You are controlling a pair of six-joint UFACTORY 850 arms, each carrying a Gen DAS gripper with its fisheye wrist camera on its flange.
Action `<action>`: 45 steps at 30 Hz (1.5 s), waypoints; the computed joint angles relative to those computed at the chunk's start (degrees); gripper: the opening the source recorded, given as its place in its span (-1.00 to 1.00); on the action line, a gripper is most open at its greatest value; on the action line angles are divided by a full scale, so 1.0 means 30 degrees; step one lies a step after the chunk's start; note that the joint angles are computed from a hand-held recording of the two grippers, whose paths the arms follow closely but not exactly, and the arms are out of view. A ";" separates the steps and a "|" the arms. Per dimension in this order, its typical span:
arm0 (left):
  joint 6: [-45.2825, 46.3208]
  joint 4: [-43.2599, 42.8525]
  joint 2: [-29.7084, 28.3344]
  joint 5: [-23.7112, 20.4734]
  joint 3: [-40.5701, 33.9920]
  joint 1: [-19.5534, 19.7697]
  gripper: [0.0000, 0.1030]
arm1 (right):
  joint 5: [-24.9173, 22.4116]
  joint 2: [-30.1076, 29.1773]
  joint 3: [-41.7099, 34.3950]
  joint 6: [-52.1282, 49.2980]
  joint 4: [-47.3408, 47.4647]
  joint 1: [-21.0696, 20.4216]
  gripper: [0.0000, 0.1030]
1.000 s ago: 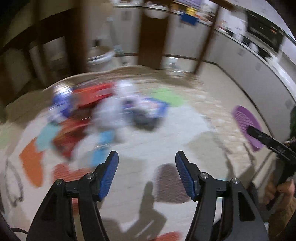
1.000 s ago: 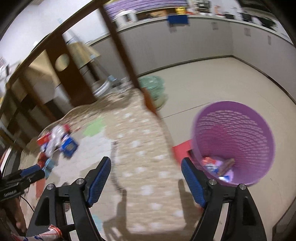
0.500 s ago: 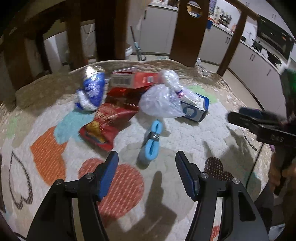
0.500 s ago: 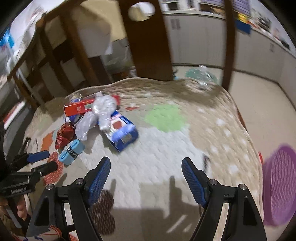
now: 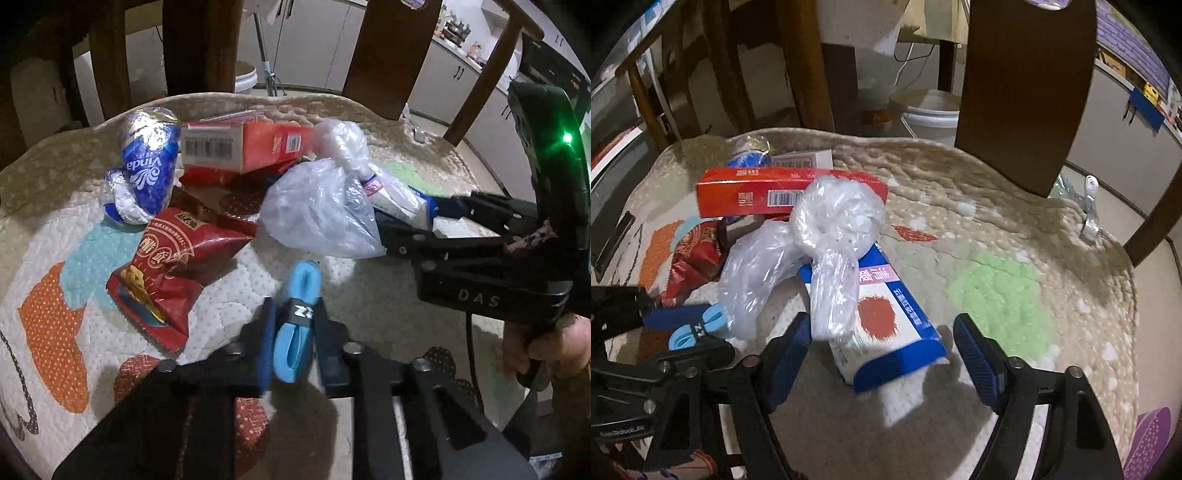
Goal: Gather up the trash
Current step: 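Grasp the blue strap with the left gripper while the right grasps the toothpaste box, then carry the blue strap and toothpaste box with both grippers to the purple wastebasket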
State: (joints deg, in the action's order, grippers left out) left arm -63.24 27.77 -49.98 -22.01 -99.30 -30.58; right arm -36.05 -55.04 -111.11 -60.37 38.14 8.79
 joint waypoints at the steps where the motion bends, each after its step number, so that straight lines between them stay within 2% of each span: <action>1: -0.0028 -0.0080 0.0034 0.0137 0.0049 0.0006 -0.70 | -0.0370 -0.0101 -0.0160 0.0161 -0.0001 -0.0037 0.28; 3: -0.0015 -0.0387 0.0241 0.0395 0.0334 0.0022 -0.70 | -0.0598 0.0079 0.0112 0.0234 0.0216 -0.0157 0.15; 7: -0.0486 -0.0294 0.1163 0.1196 0.1645 -0.0075 -0.71 | -0.0892 0.1029 0.1449 0.0394 0.0365 -0.0590 0.04; 12: -0.0368 -0.0902 0.2618 0.2299 0.3778 -0.0368 -0.71 | -0.1728 0.3171 0.4510 -0.0215 0.1320 -0.1865 0.03; 17: -0.0268 -0.1093 0.3170 0.2700 0.4737 -0.0636 -0.70 | -0.1349 0.4975 0.7448 -0.0542 0.1241 -0.2851 0.04; 19: 0.0453 -0.1891 0.2936 0.2337 0.4423 -0.0661 -0.70 | -0.0631 0.5301 0.8068 -0.0456 0.1024 -0.2967 0.10; 21: 0.0687 -0.2124 0.2751 0.2168 0.4233 -0.0688 -0.70 | -0.0181 0.5388 0.8327 -0.0491 0.1238 -0.3032 0.33; 24: 0.0091 -0.1478 0.2482 0.1854 0.3890 -0.0777 -0.70 | 0.0191 0.5435 0.8375 -0.0981 0.2026 -0.2951 0.49; 27: 0.0722 -0.2072 0.2117 0.1558 0.3447 -0.0713 -0.69 | 0.0679 0.5413 0.8326 -0.1523 0.2512 -0.2609 0.60; 30: -0.0172 -0.1087 0.2099 0.1462 0.3476 -0.0829 -0.69 | 0.1059 0.5226 0.8206 -0.1667 0.2444 -0.2257 0.60; 31: -0.0221 -0.0952 0.2017 0.1399 0.3365 -0.0859 -0.69 | 0.1081 0.5165 0.8158 -0.1672 0.2330 -0.2146 0.59; 32: -0.0275 -0.0845 0.2035 0.1390 0.3392 -0.0863 -0.70 | 0.1014 0.5077 0.8065 -0.1542 0.2026 -0.2021 0.44; 33: -0.0401 -0.0721 0.2141 0.1468 0.3548 -0.0872 -0.70 | 0.0867 0.5002 0.7980 -0.1345 0.1643 -0.1916 0.03; 35: -0.0716 -0.0532 0.2266 0.1590 0.3710 -0.0839 -0.71 | 0.0384 0.4800 0.7652 -0.0549 0.0857 -0.1776 -0.02; 37: -0.1572 0.0130 0.2439 0.1660 0.3921 -0.0823 -0.71 | -0.1040 0.4444 0.6985 -0.0545 0.2170 -0.2188 -0.02; 40: -0.2161 0.0363 0.2790 0.2051 0.4357 -0.0731 -0.71 | -0.6382 0.2430 0.4388 0.1257 0.7311 -0.4053 -0.02; 43: -0.2536 0.0623 0.3143 0.2281 0.4662 -0.0721 -0.71 | -1.0212 0.0321 0.2599 0.4703 1.0026 -0.5142 -0.02; 45: -0.3320 0.1389 0.3478 0.2394 0.4981 -0.0772 -0.71 | -1.2028 -0.0238 0.2393 0.5294 1.0667 -0.5337 -0.02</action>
State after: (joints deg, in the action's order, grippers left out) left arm -73.20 31.94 -39.55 -14.83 -84.36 -32.89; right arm -72.13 -55.75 -103.94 -44.48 70.14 -7.22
